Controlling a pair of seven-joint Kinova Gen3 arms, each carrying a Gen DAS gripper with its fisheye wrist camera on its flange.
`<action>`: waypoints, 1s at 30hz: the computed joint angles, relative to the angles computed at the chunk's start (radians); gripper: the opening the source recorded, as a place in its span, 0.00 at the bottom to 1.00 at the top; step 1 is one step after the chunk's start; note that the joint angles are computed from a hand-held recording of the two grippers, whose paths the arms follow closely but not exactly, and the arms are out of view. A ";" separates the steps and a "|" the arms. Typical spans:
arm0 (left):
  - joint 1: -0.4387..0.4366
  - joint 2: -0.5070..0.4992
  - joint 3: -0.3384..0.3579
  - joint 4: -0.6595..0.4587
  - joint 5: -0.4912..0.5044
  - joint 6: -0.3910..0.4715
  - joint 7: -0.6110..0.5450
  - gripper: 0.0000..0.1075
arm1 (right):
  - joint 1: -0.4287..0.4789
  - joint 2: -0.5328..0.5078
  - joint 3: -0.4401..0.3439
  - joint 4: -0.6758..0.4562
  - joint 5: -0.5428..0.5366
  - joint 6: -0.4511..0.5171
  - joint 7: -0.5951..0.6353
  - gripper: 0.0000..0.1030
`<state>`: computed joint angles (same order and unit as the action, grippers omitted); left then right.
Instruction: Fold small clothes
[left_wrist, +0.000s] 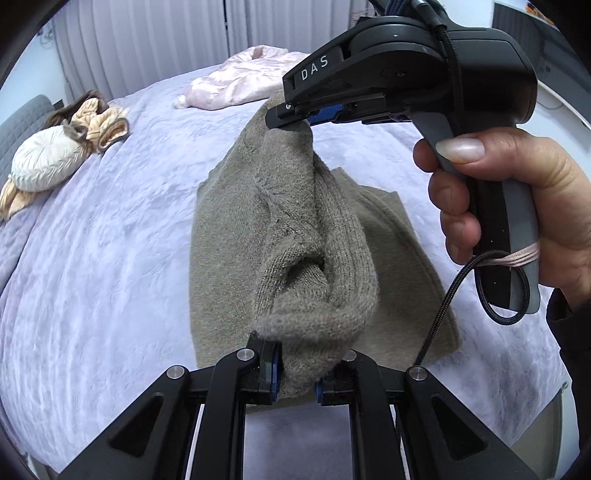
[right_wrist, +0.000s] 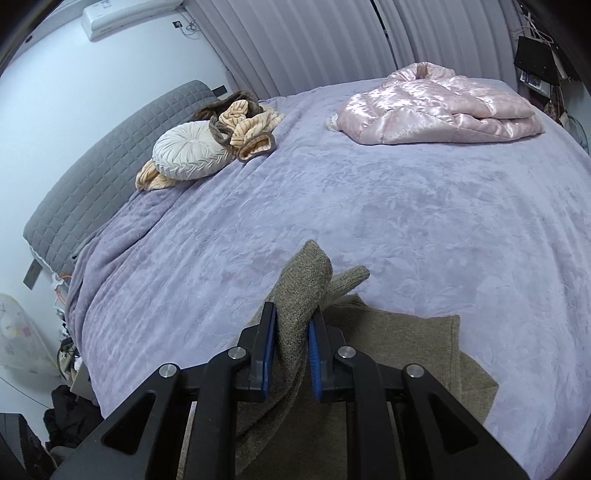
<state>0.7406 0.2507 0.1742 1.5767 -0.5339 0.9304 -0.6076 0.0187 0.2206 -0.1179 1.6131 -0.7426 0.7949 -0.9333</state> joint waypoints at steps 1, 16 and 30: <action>0.006 0.020 0.005 -0.029 -0.001 0.017 -0.006 0.13 | 0.021 -0.001 0.002 0.008 -0.022 0.006 0.025 0.13; -0.038 0.167 -0.050 -0.123 0.144 -0.001 -0.181 0.13 | 0.159 0.139 0.015 0.033 -0.093 0.126 0.050 0.55; -0.029 0.131 -0.068 -0.117 0.140 -0.020 -0.189 0.13 | 0.183 0.251 -0.046 0.021 -0.201 0.197 0.138 0.18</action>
<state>0.7119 0.3814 0.1061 1.4594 -0.3940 0.9104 -0.7965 0.2019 0.4711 -0.1643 1.6338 -0.9434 0.9917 -0.7951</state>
